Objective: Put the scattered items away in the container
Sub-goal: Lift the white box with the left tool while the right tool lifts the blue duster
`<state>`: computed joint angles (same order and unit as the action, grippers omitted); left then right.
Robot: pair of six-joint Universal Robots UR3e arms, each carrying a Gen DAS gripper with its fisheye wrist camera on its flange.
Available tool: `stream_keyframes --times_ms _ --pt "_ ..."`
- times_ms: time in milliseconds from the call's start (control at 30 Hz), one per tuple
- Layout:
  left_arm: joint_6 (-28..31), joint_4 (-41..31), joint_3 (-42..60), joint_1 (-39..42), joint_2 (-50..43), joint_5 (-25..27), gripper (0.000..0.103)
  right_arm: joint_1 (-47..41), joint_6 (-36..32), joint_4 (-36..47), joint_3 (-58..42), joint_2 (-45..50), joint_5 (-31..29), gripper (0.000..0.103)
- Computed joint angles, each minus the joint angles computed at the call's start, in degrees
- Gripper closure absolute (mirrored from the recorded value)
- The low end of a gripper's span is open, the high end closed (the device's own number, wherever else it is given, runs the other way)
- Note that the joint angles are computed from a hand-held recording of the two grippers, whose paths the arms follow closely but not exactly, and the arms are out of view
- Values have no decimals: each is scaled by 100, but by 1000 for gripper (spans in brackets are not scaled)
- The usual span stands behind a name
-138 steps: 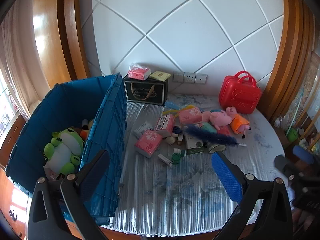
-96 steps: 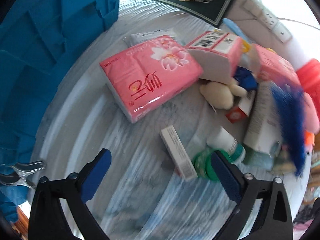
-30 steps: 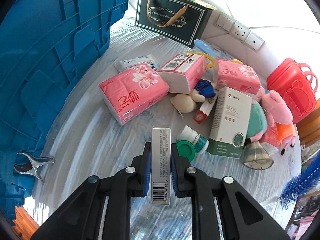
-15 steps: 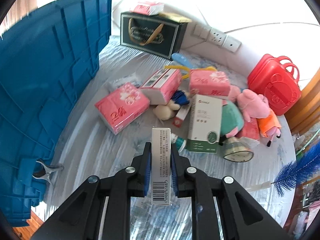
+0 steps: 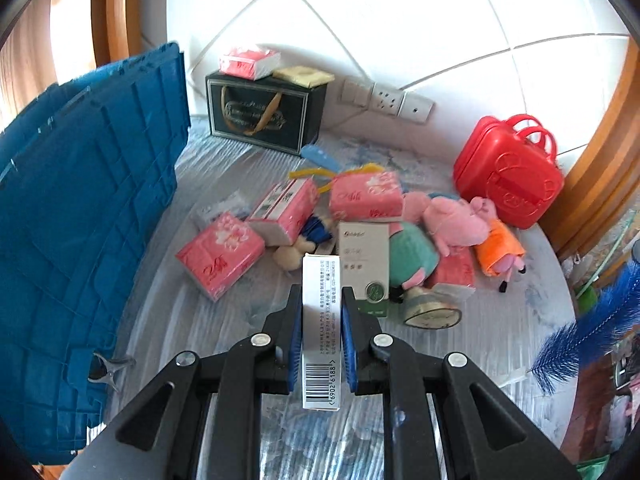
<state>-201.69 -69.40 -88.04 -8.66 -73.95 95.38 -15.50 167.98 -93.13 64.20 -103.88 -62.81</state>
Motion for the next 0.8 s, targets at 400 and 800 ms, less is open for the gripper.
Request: stream_keyframes --times_ms 400,800 --pt "-85 -1375 1810 -409 -356 654 86 -805 -481 1441 -1141 -262 714 91" --pt "479 -2545 3241 121 -293 291 86 841 668 920 -2289 662 -308 91"
